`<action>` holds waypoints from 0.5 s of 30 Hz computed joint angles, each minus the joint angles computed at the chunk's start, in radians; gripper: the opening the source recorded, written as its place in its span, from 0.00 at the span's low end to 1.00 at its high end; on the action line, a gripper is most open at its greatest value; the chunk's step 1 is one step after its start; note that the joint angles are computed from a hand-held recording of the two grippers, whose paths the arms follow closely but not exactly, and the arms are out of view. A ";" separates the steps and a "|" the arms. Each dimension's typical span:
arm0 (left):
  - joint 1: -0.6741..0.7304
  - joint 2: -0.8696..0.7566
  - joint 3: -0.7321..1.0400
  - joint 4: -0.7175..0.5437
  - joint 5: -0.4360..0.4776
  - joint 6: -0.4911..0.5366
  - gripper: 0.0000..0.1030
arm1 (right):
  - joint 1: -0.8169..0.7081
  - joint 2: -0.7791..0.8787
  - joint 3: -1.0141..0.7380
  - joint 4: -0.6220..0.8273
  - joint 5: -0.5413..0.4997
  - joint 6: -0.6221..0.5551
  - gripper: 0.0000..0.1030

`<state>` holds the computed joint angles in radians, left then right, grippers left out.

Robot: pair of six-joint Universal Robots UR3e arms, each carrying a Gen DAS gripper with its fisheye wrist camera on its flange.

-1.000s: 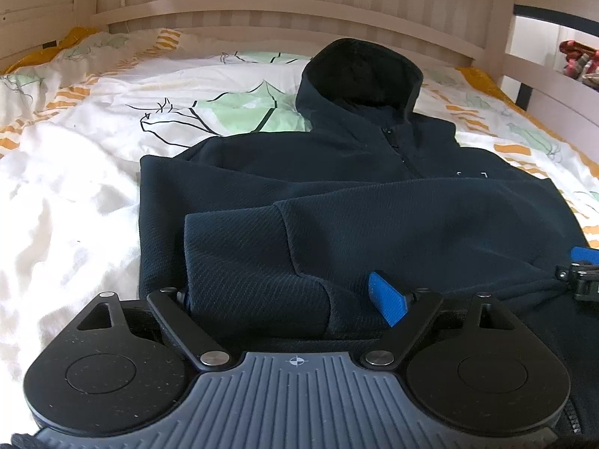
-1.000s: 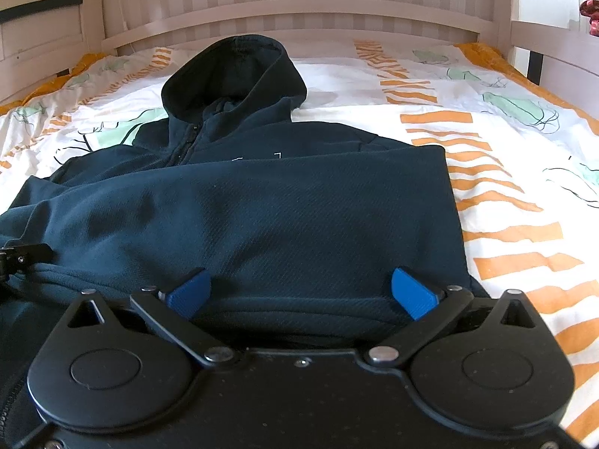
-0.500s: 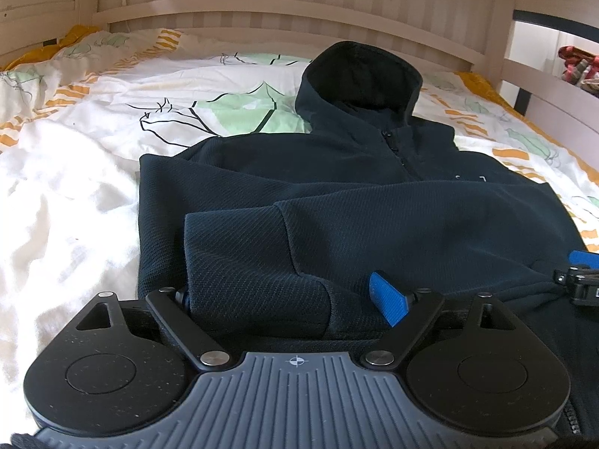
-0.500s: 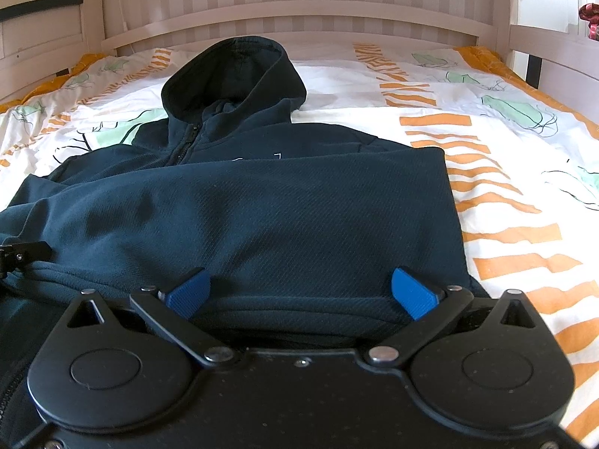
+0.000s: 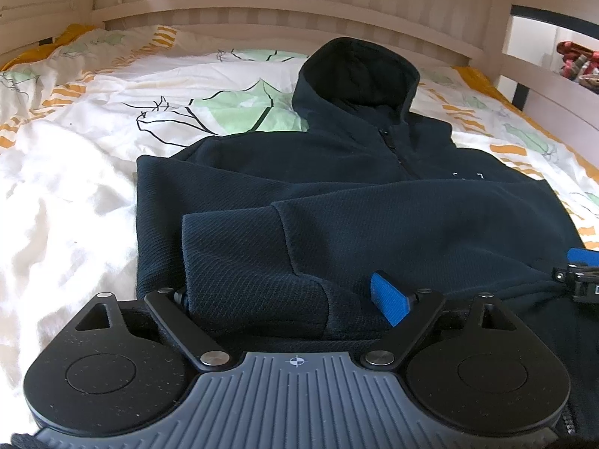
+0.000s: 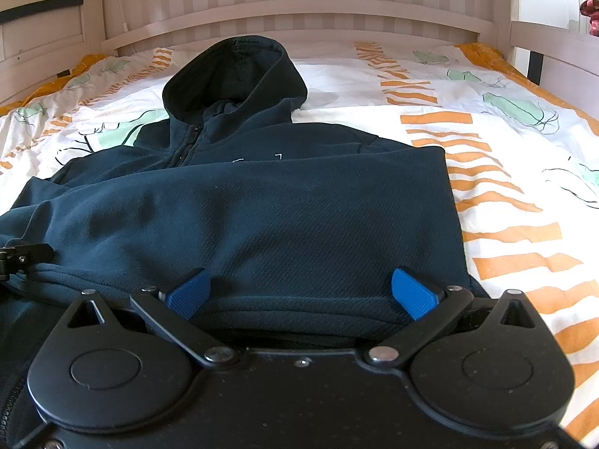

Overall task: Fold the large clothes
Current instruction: 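Move both grippers over the black hood of the hoodie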

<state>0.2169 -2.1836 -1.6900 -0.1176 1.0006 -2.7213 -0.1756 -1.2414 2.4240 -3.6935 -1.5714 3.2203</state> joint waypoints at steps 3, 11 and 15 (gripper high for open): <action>-0.003 0.011 0.032 -0.082 -0.002 0.032 0.89 | -0.003 -0.013 -0.006 0.028 0.005 0.001 1.00; 0.013 0.088 0.039 -0.211 -0.008 0.064 0.87 | -0.042 -0.150 -0.038 0.276 0.070 -0.051 1.00; 0.048 0.165 -0.007 -0.191 -0.060 0.081 0.87 | -0.093 -0.260 -0.008 0.370 0.144 -0.072 0.99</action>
<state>0.2650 -2.0186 -1.6968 -0.3085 0.9404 -2.6407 -0.2686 -1.5013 2.4162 -3.3236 -1.4278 3.1482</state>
